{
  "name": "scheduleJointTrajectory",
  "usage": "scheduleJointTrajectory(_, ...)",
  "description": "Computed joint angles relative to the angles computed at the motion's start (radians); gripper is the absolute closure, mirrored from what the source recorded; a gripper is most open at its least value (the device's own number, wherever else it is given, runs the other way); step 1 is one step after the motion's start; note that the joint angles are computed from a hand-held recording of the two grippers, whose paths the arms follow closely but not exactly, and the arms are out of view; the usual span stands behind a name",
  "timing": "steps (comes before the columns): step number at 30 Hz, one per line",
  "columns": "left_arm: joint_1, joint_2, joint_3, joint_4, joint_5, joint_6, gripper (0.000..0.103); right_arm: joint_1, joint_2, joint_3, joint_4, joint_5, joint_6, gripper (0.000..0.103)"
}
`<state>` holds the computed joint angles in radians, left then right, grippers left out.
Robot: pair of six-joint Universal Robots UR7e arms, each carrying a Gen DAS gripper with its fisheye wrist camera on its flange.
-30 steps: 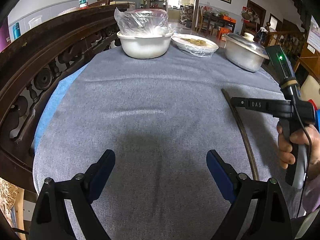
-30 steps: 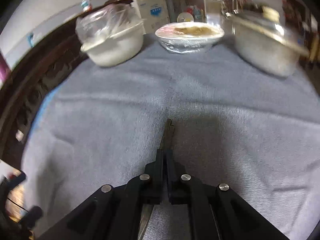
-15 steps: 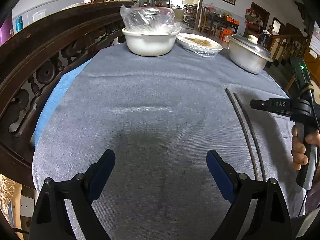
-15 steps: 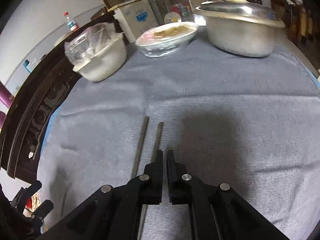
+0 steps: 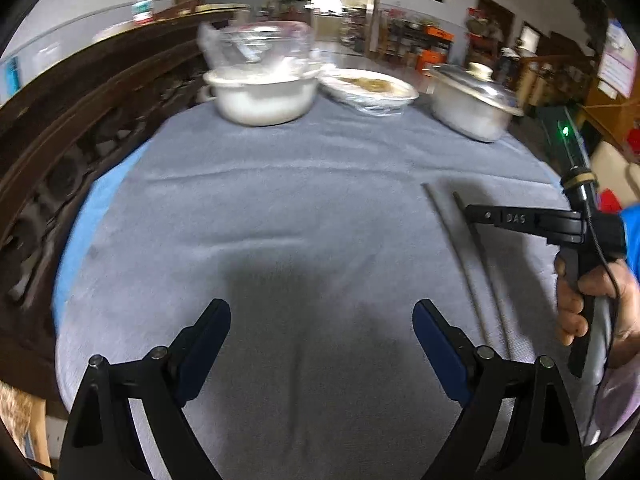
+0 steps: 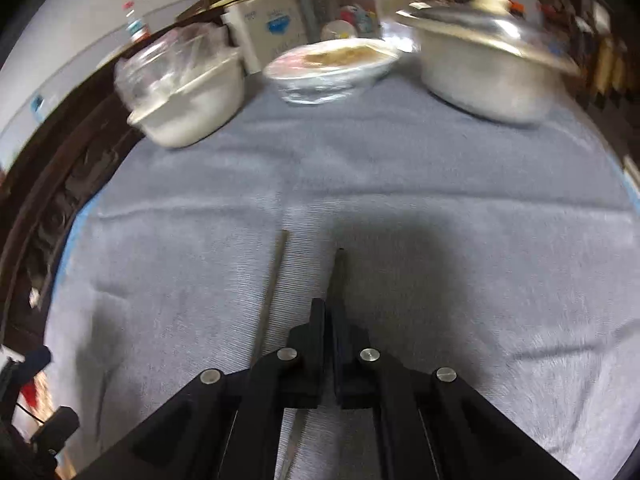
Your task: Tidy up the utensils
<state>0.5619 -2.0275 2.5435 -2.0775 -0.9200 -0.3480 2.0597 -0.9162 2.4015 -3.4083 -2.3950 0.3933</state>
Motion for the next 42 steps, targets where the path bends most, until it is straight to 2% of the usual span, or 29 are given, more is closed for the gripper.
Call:
scheduleJointTrajectory(2,0.020,0.070,-0.019,-0.054,-0.028,0.034,0.011,-0.020,-0.028,0.026,0.006,0.016,0.034,0.102)
scheduleJointTrajectory(3,0.026,0.102,-0.027,-0.079,-0.045,0.050,0.011,-0.043,-0.051,0.054,-0.034,0.071,0.036,0.102)
scheduleJointTrajectory(5,0.037,0.184,-0.046,-0.138,-0.077,0.091,0.013,-0.072,-0.091,0.087,-0.062,0.162,0.049,0.095)
scheduleJointTrajectory(7,0.036,0.254,-0.061,-0.167,-0.087,0.108,0.031,-0.084,-0.105,0.112,-0.139,0.225,0.035,0.096)
scheduleJointTrajectory(8,0.034,0.274,-0.067,-0.169,-0.092,0.106,0.036,-0.082,-0.114,0.116,-0.143,0.228,0.045,0.093)
scheduleJointTrajectory(9,0.036,0.287,-0.072,-0.169,-0.103,0.105,0.041,-0.082,-0.124,0.115,-0.140,0.229,0.048,0.084)
scheduleJointTrajectory(10,0.039,0.296,-0.076,-0.170,-0.118,0.100,0.041,-0.081,-0.125,0.111,-0.136,0.229,0.045,0.073)
scheduleJointTrajectory(11,0.039,0.297,-0.075,-0.169,-0.127,0.092,0.041,-0.081,-0.124,0.106,-0.123,0.226,0.044,0.070)
scheduleJointTrajectory(15,0.031,0.292,-0.073,-0.150,-0.124,0.084,0.041,-0.067,-0.078,0.031,0.019,0.155,0.059,0.070)
scheduleJointTrajectory(17,0.033,0.298,-0.083,-0.141,-0.123,0.082,0.044,-0.038,-0.041,-0.005,0.066,0.071,0.040,0.080)
scheduleJointTrajectory(19,0.038,0.308,-0.095,-0.137,-0.124,0.087,0.046,-0.020,-0.020,-0.031,0.115,0.001,0.024,0.094)
scheduleJointTrajectory(20,0.040,0.316,-0.102,-0.136,-0.124,0.090,0.046,-0.014,-0.012,-0.031,0.108,-0.017,-0.003,0.094)
scheduleJointTrajectory(24,0.051,0.379,-0.132,-0.148,-0.159,0.112,0.046,-0.023,-0.052,0.032,0.070,-0.014,-0.010,0.096)
scheduleJointTrajectory(28,0.069,0.513,-0.170,-0.209,-0.198,0.112,0.046,-0.039,-0.108,0.109,0.016,0.000,0.014,0.096)
scheduleJointTrajectory(35,0.085,0.686,-0.215,-0.292,-0.148,0.089,0.046,-0.042,-0.198,0.193,0.044,0.025,0.061,0.096)
scheduleJointTrajectory(39,0.090,0.709,-0.215,-0.308,-0.134,0.099,0.064,-0.026,-0.223,0.174,0.165,0.010,0.107,0.094)
scheduleJointTrajectory(42,0.088,0.710,-0.202,-0.329,-0.114,0.127,0.087,-0.012,-0.224,0.139,0.264,-0.021,0.137,0.094)
